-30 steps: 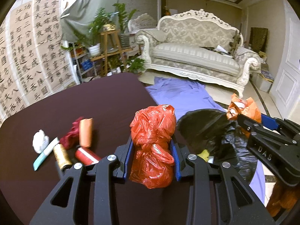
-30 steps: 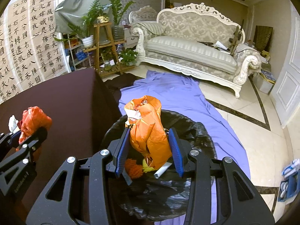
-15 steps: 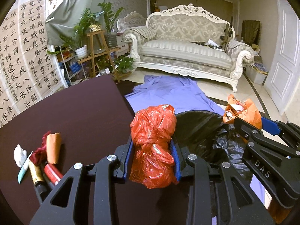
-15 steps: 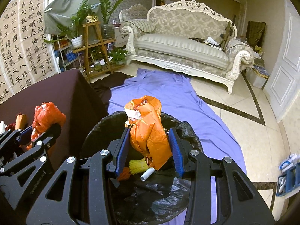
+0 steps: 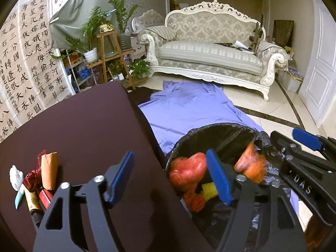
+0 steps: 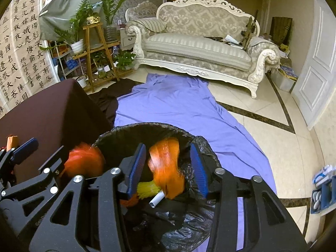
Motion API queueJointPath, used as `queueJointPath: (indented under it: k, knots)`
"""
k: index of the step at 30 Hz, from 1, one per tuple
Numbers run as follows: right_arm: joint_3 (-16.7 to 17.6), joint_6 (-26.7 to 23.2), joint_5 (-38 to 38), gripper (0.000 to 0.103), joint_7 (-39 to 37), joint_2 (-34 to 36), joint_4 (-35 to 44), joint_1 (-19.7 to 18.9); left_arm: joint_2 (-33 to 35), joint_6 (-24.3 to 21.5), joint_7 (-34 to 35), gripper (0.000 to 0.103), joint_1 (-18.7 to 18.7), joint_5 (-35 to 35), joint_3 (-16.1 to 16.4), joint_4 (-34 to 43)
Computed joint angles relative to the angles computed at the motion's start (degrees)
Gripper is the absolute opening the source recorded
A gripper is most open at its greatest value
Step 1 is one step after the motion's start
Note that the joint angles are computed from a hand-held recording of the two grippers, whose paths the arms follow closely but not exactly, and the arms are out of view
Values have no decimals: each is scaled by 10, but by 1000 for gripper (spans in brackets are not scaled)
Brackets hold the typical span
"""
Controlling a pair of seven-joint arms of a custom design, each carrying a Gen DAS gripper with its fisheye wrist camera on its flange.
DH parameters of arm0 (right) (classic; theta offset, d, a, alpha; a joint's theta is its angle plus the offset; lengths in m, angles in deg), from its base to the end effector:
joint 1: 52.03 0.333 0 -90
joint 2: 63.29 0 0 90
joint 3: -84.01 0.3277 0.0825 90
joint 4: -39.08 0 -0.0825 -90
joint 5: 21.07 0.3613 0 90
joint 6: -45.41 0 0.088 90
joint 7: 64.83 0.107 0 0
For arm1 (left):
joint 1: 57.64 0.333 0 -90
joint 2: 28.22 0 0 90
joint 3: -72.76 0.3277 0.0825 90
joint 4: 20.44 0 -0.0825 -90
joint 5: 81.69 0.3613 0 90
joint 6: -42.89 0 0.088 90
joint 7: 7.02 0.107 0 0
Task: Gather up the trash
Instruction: 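Move both tools back to the remaining trash on the table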
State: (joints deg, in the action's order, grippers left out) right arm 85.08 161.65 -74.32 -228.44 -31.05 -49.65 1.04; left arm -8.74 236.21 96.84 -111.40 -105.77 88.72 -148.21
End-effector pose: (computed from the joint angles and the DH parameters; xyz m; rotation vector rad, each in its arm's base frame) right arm 0.4415 0.5290 0.3563 -1.3781 2.1815 -0.9490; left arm 0.4815 -0.3295 0.3503 -1.2901 2.1890 -0.9193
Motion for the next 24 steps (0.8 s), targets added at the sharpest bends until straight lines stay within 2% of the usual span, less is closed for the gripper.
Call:
queueJointPath:
  k: [6, 12, 20, 24]
  knots:
    - [0, -12, 1, 56, -2, 6, 14, 6, -17, 8, 3, 77, 9, -9, -5, -18]
    - [-1, -15, 2, 56, -15, 21, 42, 15, -43, 21, 41, 79, 21, -51, -15, -43]
    - [-12, -5, 10, 57, -46, 62, 109, 35, -81, 42, 89, 80, 80, -100, -60, -80]
    - [-22, -1, 23, 57, -82, 101, 174, 50, -102, 57, 110, 80, 114, -122, -84, -103]
